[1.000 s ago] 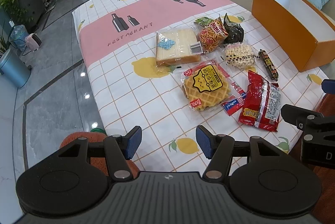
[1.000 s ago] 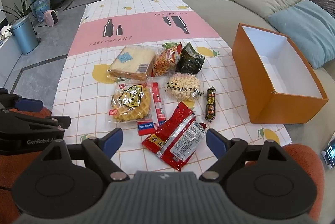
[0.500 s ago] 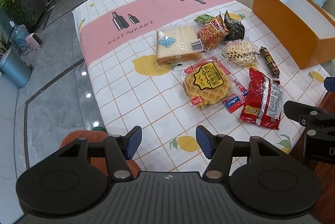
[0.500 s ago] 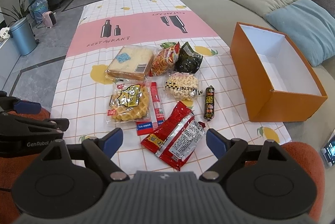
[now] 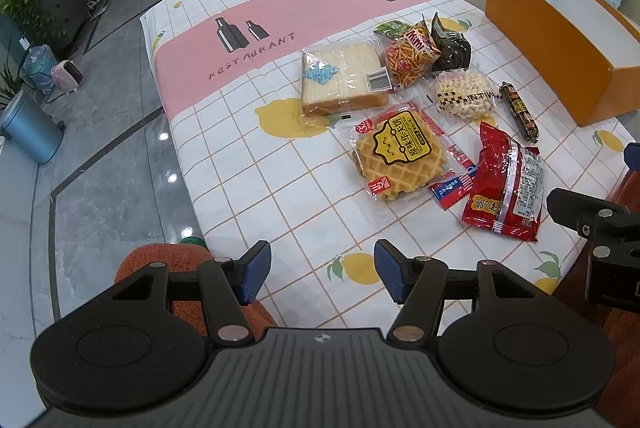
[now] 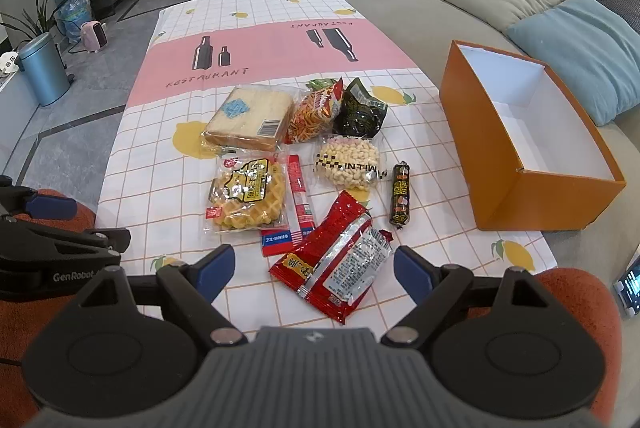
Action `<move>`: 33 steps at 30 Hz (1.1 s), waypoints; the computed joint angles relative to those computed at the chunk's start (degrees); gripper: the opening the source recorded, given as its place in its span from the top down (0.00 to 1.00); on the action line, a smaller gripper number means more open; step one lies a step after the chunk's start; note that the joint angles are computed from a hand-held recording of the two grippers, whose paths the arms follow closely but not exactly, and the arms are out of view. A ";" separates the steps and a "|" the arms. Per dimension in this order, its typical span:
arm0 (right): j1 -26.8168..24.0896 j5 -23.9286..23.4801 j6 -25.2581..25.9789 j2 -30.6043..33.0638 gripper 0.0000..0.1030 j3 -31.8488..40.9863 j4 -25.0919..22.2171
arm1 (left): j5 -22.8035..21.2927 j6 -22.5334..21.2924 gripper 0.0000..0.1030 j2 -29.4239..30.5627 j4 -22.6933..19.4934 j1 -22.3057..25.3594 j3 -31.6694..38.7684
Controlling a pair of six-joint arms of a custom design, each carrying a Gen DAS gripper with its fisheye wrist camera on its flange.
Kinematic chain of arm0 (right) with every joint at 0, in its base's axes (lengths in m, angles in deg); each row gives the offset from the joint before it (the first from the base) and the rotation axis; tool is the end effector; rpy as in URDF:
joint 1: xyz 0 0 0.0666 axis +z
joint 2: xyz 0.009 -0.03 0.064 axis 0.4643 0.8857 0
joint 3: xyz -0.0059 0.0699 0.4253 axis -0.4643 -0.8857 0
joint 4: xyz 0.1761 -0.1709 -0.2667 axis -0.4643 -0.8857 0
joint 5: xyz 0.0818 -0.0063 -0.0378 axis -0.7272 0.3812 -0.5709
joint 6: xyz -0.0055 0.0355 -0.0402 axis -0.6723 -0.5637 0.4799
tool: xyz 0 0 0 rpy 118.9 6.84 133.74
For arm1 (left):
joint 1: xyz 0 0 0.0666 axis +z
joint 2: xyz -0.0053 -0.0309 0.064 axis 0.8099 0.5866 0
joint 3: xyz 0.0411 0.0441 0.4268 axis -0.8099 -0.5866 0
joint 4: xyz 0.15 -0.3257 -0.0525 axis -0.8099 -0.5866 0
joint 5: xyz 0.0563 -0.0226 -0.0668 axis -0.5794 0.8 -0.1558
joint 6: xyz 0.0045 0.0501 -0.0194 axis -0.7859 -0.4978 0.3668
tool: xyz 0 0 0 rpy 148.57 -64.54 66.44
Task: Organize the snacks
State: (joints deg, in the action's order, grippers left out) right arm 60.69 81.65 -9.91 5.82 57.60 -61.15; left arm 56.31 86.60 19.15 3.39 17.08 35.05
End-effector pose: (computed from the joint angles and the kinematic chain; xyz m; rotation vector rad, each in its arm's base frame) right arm 0.3679 0.2191 0.4819 0.3483 2.4815 -0.1351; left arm 0.4473 -0.3286 0.4875 0.7436 2.5024 0.0438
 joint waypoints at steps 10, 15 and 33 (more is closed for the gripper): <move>0.07 -0.29 -0.16 0.06 0.18 0.05 -0.10 | 0.03 0.02 0.31 -0.26 0.26 0.00 -0.61; 0.11 -0.30 -0.13 0.12 0.18 0.00 0.01 | 0.14 -0.29 0.31 -0.55 0.41 0.06 -1.06; 0.15 -0.46 -0.22 0.41 0.18 -0.05 0.11 | -0.06 -0.20 0.31 -0.02 -0.40 -0.24 0.07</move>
